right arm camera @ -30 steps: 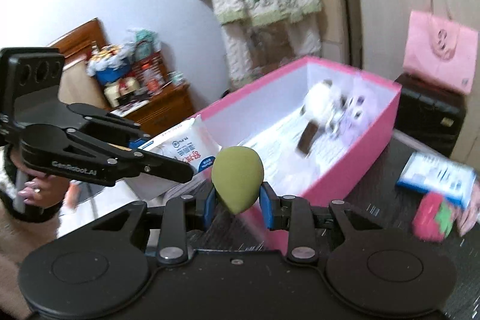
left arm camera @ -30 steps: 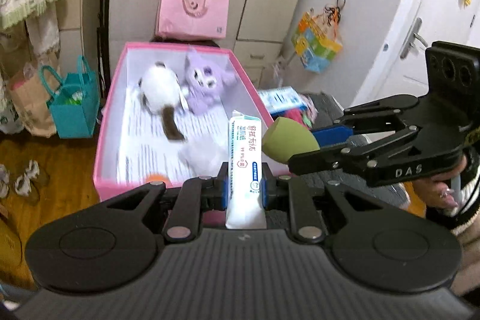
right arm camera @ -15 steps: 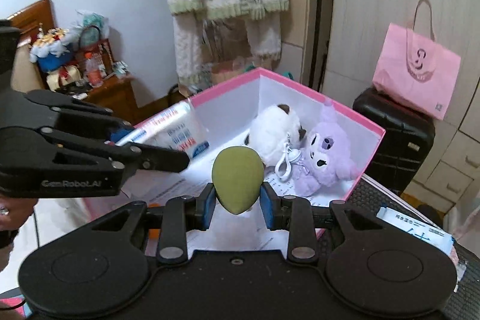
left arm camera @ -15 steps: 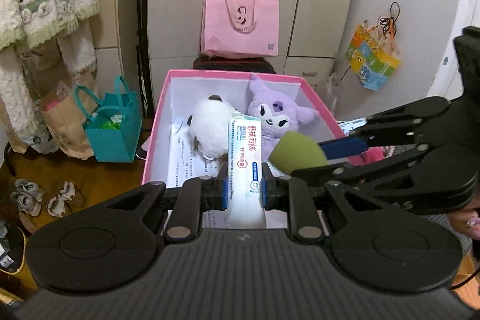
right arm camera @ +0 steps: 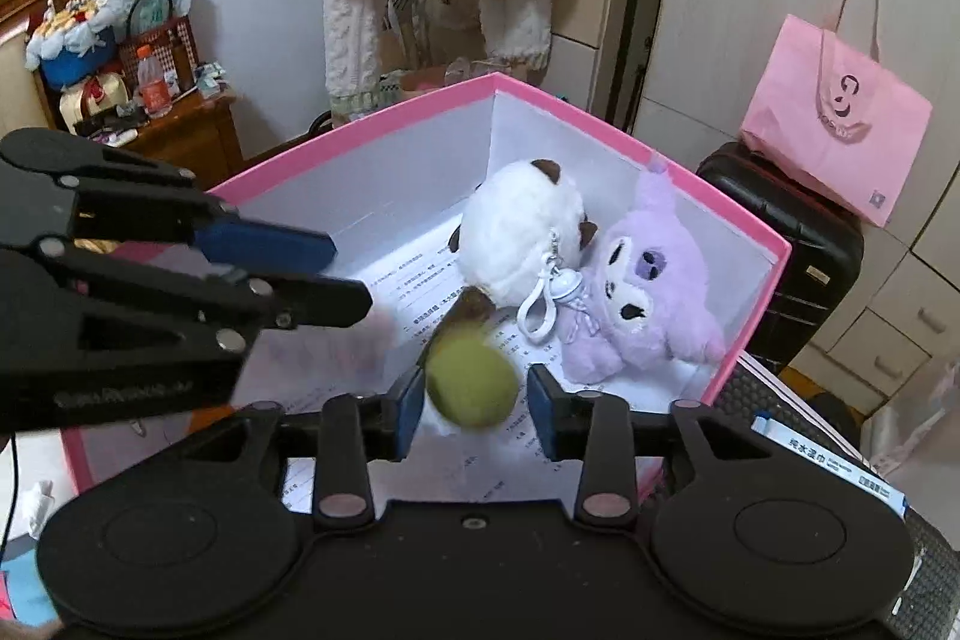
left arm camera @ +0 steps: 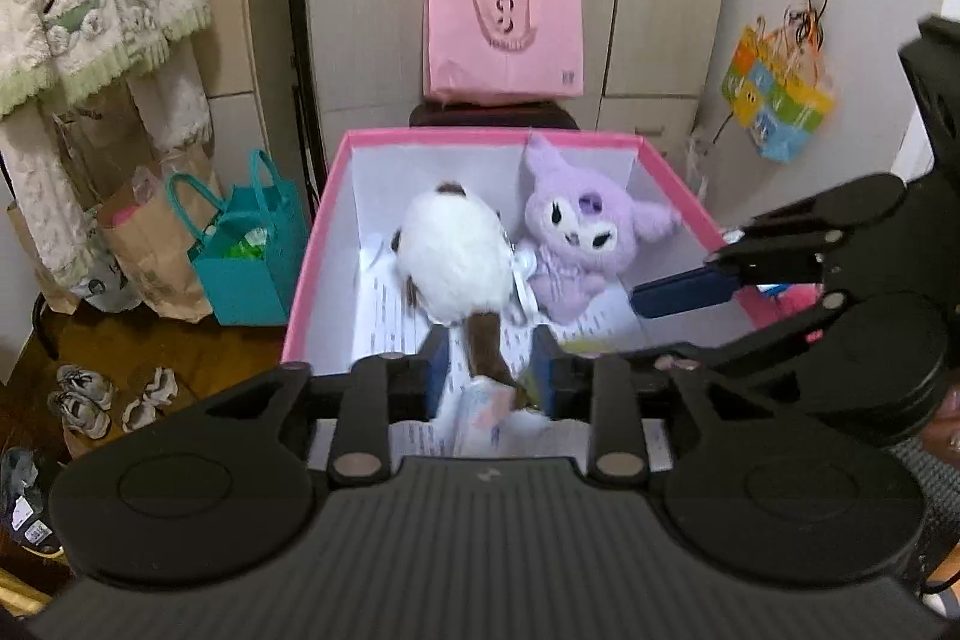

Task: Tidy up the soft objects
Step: 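Lower both held items into the pink box and open both grippers, then move both tools back toward the pink strawberry plush and wipes pack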

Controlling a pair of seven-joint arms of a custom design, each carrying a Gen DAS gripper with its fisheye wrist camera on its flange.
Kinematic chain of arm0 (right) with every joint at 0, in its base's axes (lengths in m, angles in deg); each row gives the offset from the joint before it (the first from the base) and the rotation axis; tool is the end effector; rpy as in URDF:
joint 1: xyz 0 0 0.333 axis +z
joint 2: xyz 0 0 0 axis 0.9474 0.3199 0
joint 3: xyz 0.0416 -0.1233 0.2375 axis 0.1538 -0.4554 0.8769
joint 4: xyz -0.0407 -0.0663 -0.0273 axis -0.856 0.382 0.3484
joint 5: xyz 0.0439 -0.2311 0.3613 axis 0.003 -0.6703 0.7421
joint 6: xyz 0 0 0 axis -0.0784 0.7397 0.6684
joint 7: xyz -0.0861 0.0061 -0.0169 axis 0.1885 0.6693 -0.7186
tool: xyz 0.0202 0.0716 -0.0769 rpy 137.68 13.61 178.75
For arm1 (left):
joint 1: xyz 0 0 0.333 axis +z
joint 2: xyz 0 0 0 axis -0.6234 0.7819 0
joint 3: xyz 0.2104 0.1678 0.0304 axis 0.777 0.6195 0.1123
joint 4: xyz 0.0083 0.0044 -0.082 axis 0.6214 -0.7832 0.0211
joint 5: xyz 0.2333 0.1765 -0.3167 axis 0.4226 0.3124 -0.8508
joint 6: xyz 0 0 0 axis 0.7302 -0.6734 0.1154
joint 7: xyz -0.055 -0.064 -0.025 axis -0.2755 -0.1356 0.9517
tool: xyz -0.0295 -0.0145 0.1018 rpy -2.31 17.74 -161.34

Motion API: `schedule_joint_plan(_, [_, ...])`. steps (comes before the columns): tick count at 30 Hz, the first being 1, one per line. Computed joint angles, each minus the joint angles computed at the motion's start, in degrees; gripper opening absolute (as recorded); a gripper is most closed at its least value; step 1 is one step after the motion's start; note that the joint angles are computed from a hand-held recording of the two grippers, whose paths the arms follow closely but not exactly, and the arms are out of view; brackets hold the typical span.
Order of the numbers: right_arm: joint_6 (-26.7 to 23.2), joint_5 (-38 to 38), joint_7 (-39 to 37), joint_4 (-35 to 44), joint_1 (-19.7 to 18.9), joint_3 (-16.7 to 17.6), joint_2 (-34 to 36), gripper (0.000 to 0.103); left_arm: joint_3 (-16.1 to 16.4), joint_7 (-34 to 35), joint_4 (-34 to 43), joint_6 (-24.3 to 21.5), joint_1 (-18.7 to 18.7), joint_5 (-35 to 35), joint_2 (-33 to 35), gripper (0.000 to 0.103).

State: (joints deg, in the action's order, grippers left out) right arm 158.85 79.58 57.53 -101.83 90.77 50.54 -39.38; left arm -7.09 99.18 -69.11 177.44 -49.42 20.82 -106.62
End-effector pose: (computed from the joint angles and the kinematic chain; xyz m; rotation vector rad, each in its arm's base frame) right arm 0.5472 0.2320 0.5329 -2.2231 0.9596 -0.4051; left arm 0.4993 -0.1898 0.5415 -1.5792 1.8330 -0.9542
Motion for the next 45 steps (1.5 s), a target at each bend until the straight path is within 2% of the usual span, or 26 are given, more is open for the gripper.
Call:
schedule_joint_plan(1, [0.1, 1.4, -0.8, -0.8, 0.2, -0.4, -1.1, 0.056, -1.1, -1.5, -0.5, 0.2, 1.2, 1.4, -0.9, 0.042])
schedule_joint_plan(2, [0.2, 2.5, -1.4, -1.3, 0.3, -0.7, -1.8, 0.057, -2.0, -2.5, -0.8, 0.0, 2.2, 2.8, -1.8, 0.043])
schedule_joint_plan(4, [-0.5, 5.2, -3.0, -3.0, 0.5, -1.8, -4.4, 0.057, -1.5, -1.3, -1.0, -1.0, 1.5, 3.6, -3.1, 0.043])
schedule_joint_plan(8, [-3.0, 10.5, -6.1, -6.1, 0.8, -4.3, -10.1, 0.057, 2.3, 5.9, -2.6, -3.8, -3.9, -0.6, -7.0, 0.045])
schedule_joint_plan(12, [-6.0, 13.2, -7.9, -9.7, 0.3, -6.3, -16.5, 0.059, 4.3, 11.4, -3.3, -7.2, -7.7, -5.7, -10.7, 0.061])
schedule_joint_plan(18, [-8.3, 11.9, -7.5, -15.7, -2.1, -7.6, -25.9, 0.062, 6.0, 18.2, -2.6, -12.1, -12.2, -13.3, -14.0, 0.073])
schedule_joint_plan(22, [-8.2, 9.7, -6.2, -20.0, -4.2, -7.8, -31.6, 0.062, 6.6, 21.3, -2.2, -14.1, -14.9, -18.5, -14.9, 0.073])
schedule_joint_plan(27, [-8.8, 7.2, -5.8, -25.0, -6.0, -9.2, -38.1, 0.063, 4.7, 23.3, -2.1, -14.2, -16.3, -20.9, -14.9, 0.075])
schedule_joint_plan(35, [-8.5, 4.8, -9.4, -33.1, -8.1, -11.1, -48.0, 0.065, 3.2, 26.1, 0.2, -13.3, -19.6, -24.4, -10.8, 0.078])
schedule_joint_plan(39, [-8.9, 4.9, -10.3, -34.0, -8.7, -12.7, -48.4, 0.067, 2.1, 26.8, 2.7, -12.4, -20.3, -25.7, -6.7, 0.078])
schedule_joint_plan(45, [-7.7, 7.2, -13.0, -33.8, -9.0, -15.4, -45.9, 0.067, 0.0, 25.8, 4.6, -6.7, -20.1, -26.7, -1.2, 0.078])
